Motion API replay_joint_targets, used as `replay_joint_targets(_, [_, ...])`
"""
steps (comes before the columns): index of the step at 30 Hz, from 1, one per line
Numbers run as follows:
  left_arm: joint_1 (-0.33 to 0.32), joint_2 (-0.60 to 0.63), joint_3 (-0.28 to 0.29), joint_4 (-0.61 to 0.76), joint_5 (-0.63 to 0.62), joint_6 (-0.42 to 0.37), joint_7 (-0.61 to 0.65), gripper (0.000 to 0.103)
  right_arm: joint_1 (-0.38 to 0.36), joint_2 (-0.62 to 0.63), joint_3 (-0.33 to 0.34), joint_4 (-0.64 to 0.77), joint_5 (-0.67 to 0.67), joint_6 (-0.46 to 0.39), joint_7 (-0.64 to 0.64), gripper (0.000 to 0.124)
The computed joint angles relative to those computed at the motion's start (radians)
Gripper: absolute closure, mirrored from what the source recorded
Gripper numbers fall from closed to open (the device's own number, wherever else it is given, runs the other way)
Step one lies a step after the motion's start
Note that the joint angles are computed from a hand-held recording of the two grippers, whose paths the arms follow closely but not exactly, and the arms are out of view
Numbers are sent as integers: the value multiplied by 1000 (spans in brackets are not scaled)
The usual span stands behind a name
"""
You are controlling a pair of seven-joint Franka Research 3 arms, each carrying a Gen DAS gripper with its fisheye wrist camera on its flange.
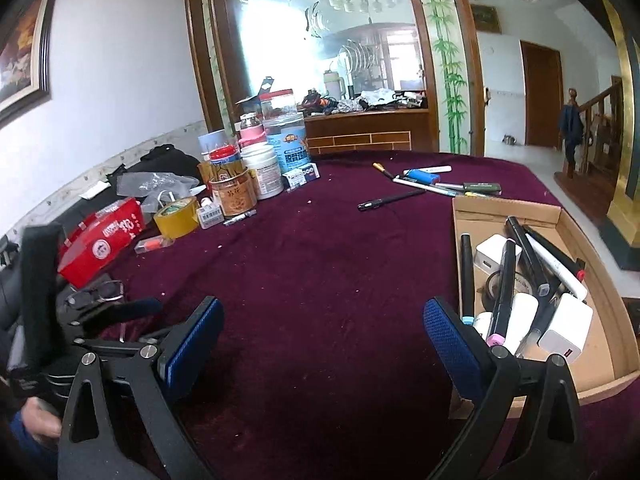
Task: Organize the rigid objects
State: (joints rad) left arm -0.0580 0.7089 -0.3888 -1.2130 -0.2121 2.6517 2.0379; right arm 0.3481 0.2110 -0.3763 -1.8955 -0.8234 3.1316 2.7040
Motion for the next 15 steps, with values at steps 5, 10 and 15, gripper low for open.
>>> replay_joint_targets(5, [2, -16, 1, -26, 10, 38, 4, 21, 50, 3, -58, 19, -166, -23, 148, 26])
replay_joint_targets(10, [-8, -16, 10, -23, 28, 36, -8, 21, -21, 9, 28, 29, -158, -49, 116, 26])
replay_joint_targets(15, [-64, -37, 89, -63, 134, 130, -97, 21, -68, 12, 87, 20, -74, -48, 32, 26])
